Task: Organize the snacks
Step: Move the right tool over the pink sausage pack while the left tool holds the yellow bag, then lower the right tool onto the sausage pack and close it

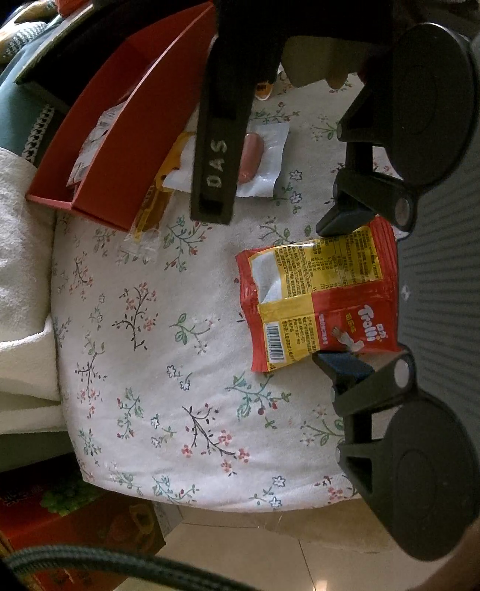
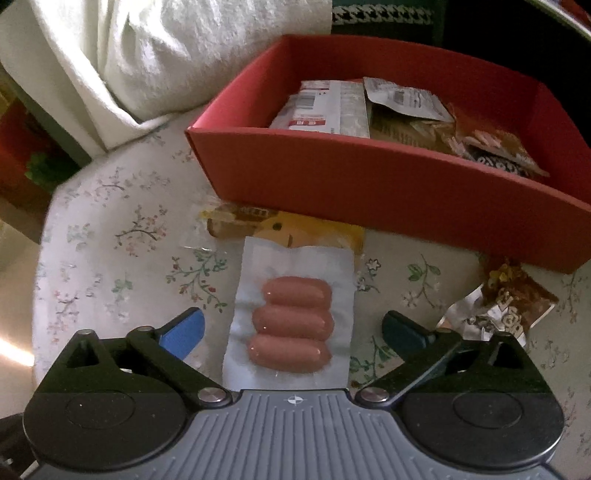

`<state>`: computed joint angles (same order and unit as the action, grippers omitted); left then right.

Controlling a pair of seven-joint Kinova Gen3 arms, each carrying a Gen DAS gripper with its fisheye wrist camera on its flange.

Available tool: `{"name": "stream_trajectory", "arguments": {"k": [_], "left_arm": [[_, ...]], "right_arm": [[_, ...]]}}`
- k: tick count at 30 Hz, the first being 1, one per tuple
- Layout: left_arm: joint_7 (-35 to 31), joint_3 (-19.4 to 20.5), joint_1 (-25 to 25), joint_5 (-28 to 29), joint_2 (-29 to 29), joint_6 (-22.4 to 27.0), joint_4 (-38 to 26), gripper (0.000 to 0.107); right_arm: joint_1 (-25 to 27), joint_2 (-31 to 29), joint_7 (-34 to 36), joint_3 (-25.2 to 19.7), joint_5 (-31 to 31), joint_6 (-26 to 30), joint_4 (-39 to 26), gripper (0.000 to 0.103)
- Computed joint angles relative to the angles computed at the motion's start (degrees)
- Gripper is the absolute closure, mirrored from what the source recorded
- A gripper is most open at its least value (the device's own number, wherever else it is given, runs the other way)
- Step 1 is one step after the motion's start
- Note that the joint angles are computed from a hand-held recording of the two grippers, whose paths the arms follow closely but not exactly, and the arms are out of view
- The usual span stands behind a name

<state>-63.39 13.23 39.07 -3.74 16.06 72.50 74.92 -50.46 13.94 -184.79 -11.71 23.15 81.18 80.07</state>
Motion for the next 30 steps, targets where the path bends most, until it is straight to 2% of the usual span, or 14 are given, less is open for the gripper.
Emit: {"name": "stream_trajectory", "arguments": {"k": [6,8,11,18,24,30], "left_arm": [[0.1,0.0,0.0,0.1,0.0,0.1,-0.2,0.049],[0.0,0.0,0.0,0.1,0.0,0.2,-0.2,0.049],[0.0,0.0,0.0,0.1,0.0,0.1,-0.1,0.048],[0.0,0.0,0.2,-0.2,0.0,0.1,-0.1,0.048],[-0.4,0.2,0.8,-0.7,0.3,0.3,-0.5,0.048],[-0.4,0.2,2.3,-2.4,0.5,0.6,-0.8,0.048]], "right_arm": [[-1.6,1.9,3.0,0.1,1.8,3.1,-1.8,0.002],[-2.1,2.0,4.9,-0.1,2.1,4.0,-2.1,0.008],[-2.8,1.3,6.1,-0.2,2.4,5.3,-2.2,0.026],[-0.2,-5.6,1.5,-1.9,0.5,-1.1,5.1,0.027],[-0.4,-7.8,-2.7,-4.6,2.8,0.2,6.5,0.027],[-0.8,-9.2,-3.4,-6.8,3.6,1.1,7.4,0.027]]}}
